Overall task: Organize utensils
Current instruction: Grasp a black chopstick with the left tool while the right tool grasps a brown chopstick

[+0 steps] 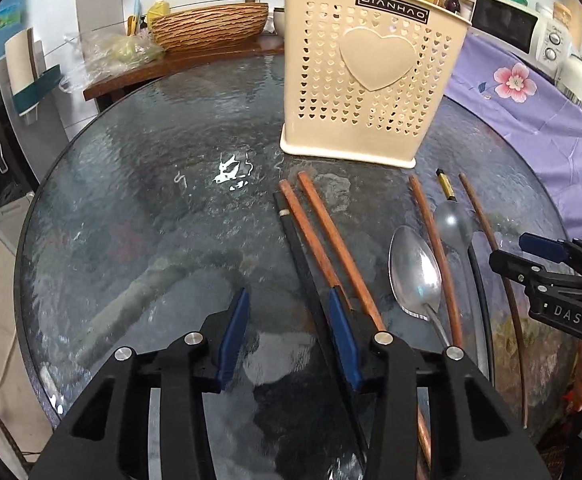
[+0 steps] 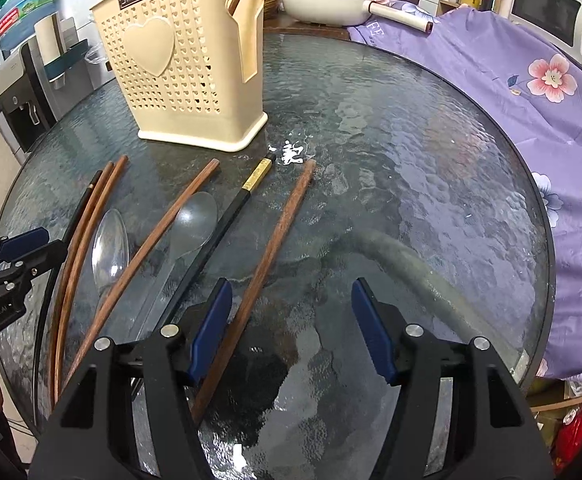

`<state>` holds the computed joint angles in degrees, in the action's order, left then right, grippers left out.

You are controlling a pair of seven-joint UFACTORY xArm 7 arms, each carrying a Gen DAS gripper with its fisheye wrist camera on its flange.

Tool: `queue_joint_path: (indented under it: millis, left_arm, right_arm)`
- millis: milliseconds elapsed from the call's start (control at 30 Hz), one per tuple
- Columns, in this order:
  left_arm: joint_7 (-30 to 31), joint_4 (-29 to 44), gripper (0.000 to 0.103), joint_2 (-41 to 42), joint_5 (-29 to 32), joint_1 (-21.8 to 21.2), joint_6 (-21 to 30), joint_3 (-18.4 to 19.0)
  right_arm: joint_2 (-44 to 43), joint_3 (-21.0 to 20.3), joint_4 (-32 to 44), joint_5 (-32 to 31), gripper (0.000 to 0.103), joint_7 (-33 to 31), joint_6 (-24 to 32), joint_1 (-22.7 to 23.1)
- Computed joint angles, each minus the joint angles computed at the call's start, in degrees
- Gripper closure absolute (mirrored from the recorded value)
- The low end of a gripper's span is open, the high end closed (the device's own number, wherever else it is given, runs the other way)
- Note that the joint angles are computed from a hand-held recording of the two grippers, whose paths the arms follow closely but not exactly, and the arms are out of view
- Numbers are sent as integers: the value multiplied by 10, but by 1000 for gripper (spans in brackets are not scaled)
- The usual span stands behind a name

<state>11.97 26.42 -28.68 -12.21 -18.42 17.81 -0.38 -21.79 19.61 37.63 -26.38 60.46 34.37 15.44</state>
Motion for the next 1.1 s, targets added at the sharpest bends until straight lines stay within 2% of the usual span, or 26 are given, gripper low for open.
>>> queue_joint_path:
  millis: [167, 300, 667, 767, 967, 1100]
  left_arm:
    - [-21, 39, 72, 49, 22, 18, -6, -21]
    - [-38, 68, 79, 83, 34, 29, -8, -31]
    - [-112, 87, 92, 112, 102, 68, -26, -64]
    - [-123, 91, 93, 116, 110, 67, -27, -61]
    - [-142, 84, 95, 112, 124, 65, -34, -64]
    - [-144, 81, 96, 109, 124, 60, -36, -60]
  right_arm:
    - [24, -4, 25, -3, 51, 0, 9, -4]
    - [41, -11, 40, -7, 54, 2, 12, -4]
    - [89, -34, 90, -25, 71, 10, 27, -3]
    - [103, -38, 105, -30, 82, 9, 33, 1]
    - [127, -40, 130, -59, 92, 30, 52, 15]
    - [133, -43, 136, -78, 95, 41, 58, 24]
